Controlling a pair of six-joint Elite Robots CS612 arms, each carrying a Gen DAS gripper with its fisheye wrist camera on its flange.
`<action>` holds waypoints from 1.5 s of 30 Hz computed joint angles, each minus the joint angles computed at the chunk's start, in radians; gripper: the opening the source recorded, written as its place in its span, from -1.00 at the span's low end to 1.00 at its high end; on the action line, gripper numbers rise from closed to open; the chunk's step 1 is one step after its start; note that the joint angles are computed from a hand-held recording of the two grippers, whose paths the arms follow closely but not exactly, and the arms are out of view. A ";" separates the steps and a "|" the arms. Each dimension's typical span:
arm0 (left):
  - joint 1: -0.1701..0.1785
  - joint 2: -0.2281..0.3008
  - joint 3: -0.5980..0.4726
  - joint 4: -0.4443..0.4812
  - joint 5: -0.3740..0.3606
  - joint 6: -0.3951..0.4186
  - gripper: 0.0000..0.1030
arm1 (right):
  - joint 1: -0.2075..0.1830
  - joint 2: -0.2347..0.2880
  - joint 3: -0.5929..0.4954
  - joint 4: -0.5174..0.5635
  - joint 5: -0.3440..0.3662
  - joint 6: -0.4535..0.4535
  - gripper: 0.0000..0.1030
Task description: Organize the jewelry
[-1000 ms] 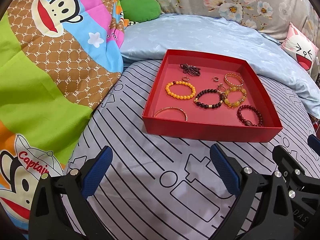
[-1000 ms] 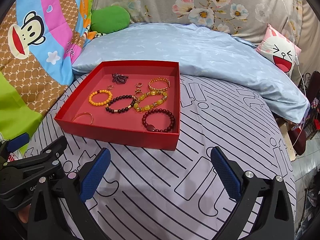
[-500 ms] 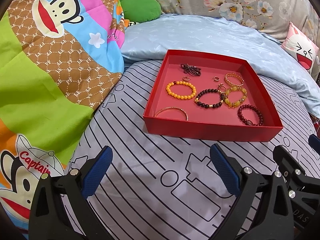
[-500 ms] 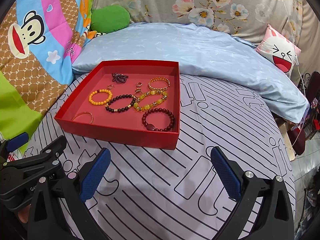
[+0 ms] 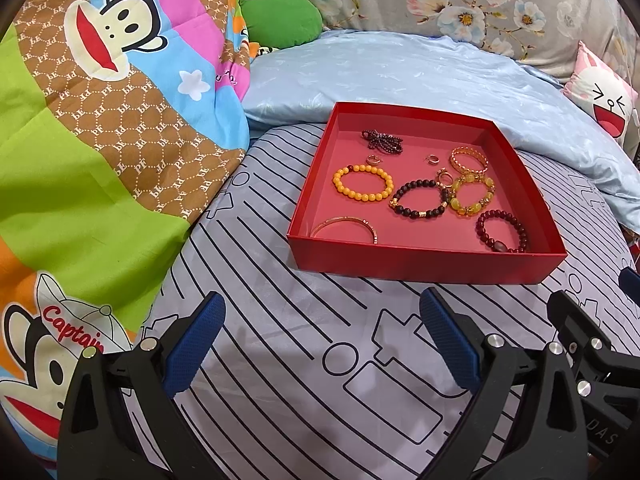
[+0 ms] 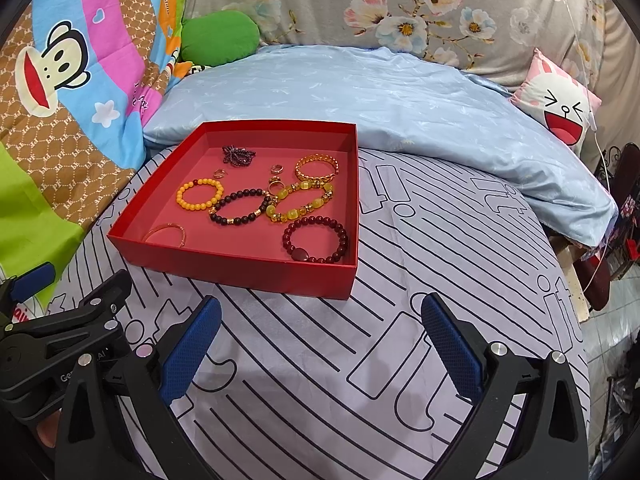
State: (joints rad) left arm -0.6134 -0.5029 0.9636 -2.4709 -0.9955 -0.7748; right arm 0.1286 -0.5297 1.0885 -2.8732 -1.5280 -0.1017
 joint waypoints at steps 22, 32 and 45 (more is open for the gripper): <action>0.000 0.000 -0.002 0.004 0.002 0.003 0.81 | 0.002 0.001 -0.003 0.004 -0.002 0.000 0.88; 0.000 -0.001 0.004 0.003 0.009 0.004 0.81 | 0.000 -0.002 0.002 0.002 -0.001 0.002 0.88; -0.001 0.000 -0.001 0.016 0.003 -0.020 0.69 | -0.003 -0.007 0.022 -0.014 -0.005 -0.015 0.87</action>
